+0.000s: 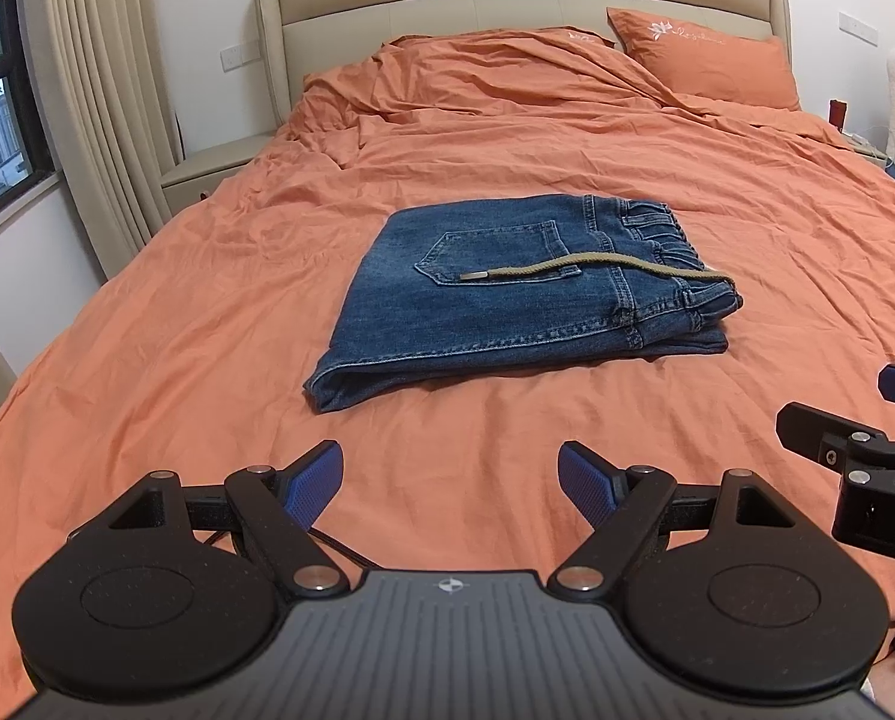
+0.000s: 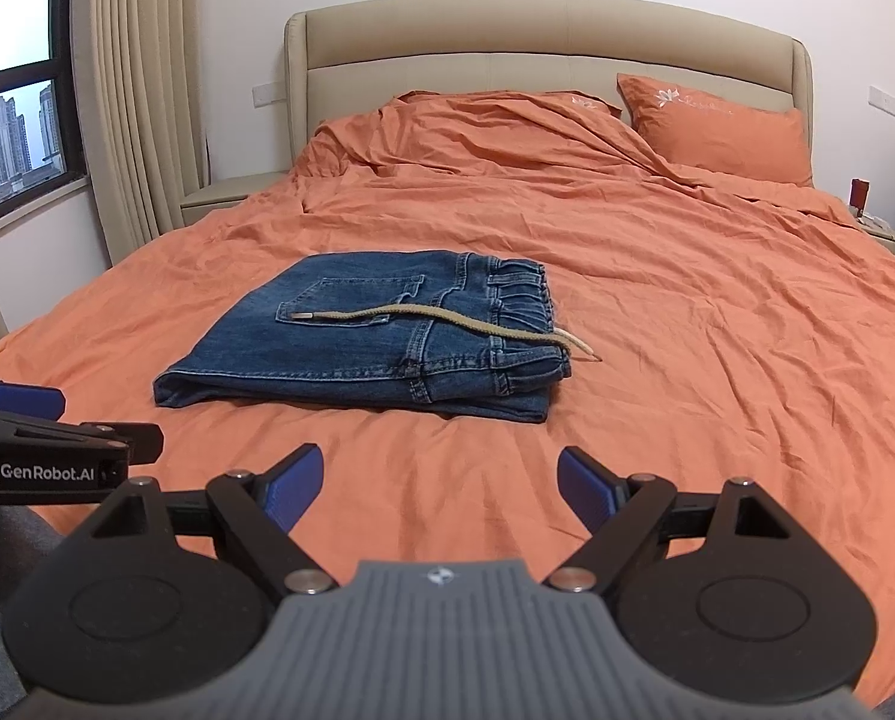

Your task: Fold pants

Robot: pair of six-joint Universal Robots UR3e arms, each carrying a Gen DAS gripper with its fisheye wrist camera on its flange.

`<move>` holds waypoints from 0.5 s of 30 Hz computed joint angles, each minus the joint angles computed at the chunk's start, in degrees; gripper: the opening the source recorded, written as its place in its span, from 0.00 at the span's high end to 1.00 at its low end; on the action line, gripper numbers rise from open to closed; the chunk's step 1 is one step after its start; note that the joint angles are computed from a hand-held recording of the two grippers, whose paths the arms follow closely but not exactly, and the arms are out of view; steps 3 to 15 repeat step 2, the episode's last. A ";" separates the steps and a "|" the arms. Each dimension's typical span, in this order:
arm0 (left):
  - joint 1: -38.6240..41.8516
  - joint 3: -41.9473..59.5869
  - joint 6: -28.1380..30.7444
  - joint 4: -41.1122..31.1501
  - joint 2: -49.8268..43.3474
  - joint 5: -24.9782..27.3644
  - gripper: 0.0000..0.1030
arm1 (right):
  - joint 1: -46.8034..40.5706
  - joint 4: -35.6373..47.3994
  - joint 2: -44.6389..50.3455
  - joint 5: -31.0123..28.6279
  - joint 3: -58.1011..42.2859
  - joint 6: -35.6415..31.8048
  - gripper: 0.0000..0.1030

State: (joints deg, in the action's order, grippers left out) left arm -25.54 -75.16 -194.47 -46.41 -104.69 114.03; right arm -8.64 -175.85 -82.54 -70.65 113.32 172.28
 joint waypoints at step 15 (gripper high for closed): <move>0.11 -0.10 0.08 0.14 -0.01 -0.09 0.08 | -0.07 0.52 0.05 0.11 -0.26 -0.11 0.21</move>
